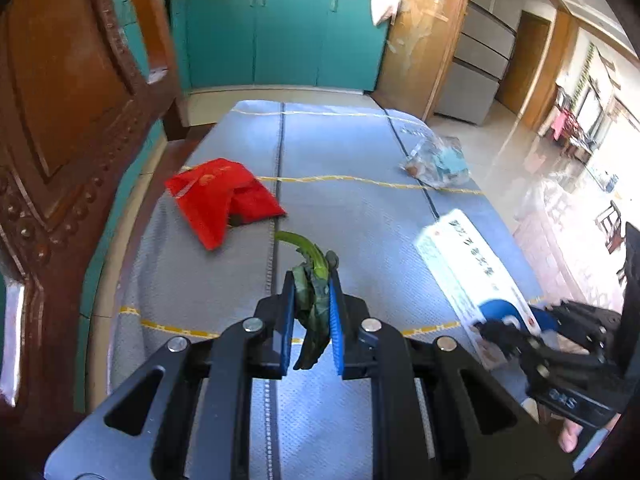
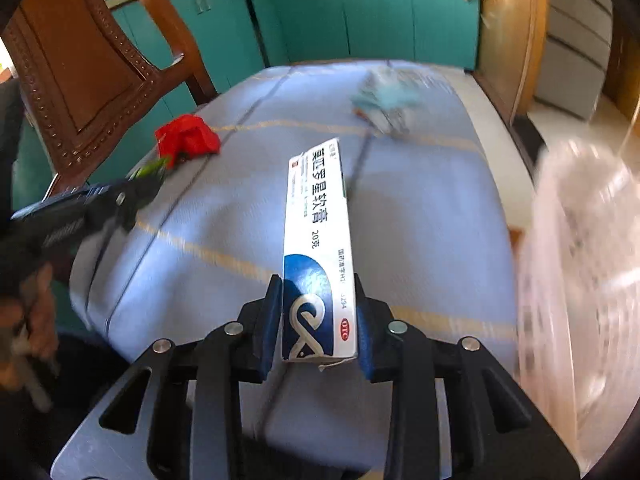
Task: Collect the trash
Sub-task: 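Grasp the white ointment box with the right gripper while the left holds the leaves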
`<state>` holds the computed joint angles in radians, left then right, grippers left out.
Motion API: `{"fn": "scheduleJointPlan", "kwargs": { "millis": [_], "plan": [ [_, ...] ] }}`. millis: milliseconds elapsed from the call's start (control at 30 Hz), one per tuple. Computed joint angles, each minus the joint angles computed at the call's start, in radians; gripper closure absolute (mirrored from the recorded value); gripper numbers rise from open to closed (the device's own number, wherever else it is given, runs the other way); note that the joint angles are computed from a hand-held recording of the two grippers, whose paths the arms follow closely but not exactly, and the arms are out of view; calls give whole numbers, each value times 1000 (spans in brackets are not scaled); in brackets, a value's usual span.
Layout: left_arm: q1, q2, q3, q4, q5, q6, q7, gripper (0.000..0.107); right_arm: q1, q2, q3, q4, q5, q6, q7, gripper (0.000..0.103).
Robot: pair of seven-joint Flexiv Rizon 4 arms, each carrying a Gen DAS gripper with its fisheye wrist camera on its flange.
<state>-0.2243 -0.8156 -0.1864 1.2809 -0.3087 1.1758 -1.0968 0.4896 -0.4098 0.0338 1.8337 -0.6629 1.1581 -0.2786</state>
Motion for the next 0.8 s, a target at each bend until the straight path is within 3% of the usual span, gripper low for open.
{"fn": "scheduleJointPlan", "kwargs": {
  "millis": [133,200,633,800],
  "plan": [
    [0,-8,-9,-14,-6,-54,15,90,40,31,-24,15,-94,-114,43,56],
    [-5,-8,-3,-18,-7,-69,8,90,32,28,-20,13,-124,-119,68,48],
    [-13,-9,8,-16,12,-56,0,90,20,-56,-17,-83,-122,-182,20,47],
    [-13,-6,4,-10,13,-46,9,90,25,-57,-25,-77,-137,-168,43,54]
  ]
}}
